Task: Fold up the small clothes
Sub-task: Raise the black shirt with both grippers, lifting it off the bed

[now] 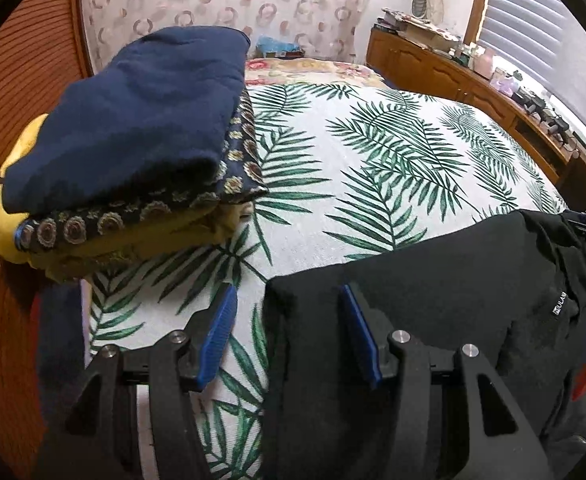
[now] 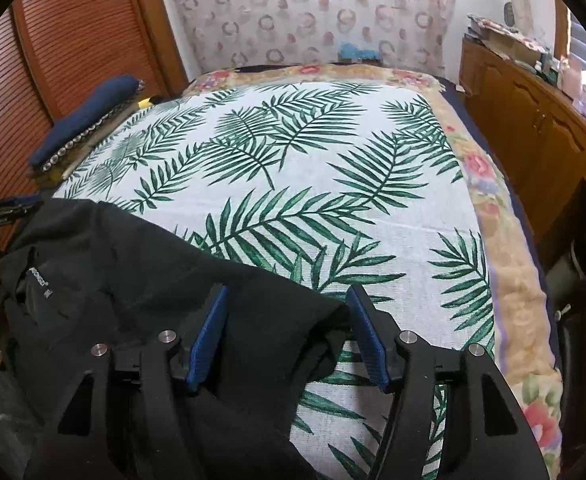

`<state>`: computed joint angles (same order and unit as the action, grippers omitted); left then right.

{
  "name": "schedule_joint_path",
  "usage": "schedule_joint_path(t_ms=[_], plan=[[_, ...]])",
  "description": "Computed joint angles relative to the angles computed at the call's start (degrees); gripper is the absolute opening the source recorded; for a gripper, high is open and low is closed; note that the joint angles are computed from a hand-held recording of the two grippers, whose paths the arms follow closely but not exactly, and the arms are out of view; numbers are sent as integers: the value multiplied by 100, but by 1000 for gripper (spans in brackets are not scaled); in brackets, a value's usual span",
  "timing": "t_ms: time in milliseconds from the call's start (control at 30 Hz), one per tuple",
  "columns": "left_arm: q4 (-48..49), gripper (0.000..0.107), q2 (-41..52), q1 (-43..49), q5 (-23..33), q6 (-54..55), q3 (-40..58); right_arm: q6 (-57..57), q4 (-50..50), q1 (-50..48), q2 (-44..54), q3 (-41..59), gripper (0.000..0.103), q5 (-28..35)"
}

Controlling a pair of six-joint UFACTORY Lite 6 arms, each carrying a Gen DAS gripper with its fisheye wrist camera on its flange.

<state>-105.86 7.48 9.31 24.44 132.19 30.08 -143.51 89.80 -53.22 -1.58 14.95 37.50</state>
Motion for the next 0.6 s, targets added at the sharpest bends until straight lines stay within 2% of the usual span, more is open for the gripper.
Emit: schedule_joint_path(t_ms=[133,267,300,333,367,433,500,567,600], plan=[[474,53,136,128,173,-457,125,-379,243,63,-51,-114,63,-40],[388,53,85,68,134,-361,68,-517,280,183,-125,-160,63,-140],[395,47,60,61,161,-321,33,-512,239,186,-99,-141,60,-125],[601,36,70,105,268,-443,46,-505,198,191,-94,-136,58,-110],[828,31,64,140,361,-636,54,-430,93,220,-103,-130,50,-89],[1019,15,-25,143,444,-827,-9,-193,-251,238,-143,-120,31,-35],[1051,7,-421,340,651,-936,-285,12,-549,247,-279,-169,19,-3],[1416,6,-994,668,1015,-1219,-622,162,-774,84,-821,-421,16,140],[1765,6,-1575,920,1260,-1512,-904,454,-1132,-138,-1112,-493,15,379]])
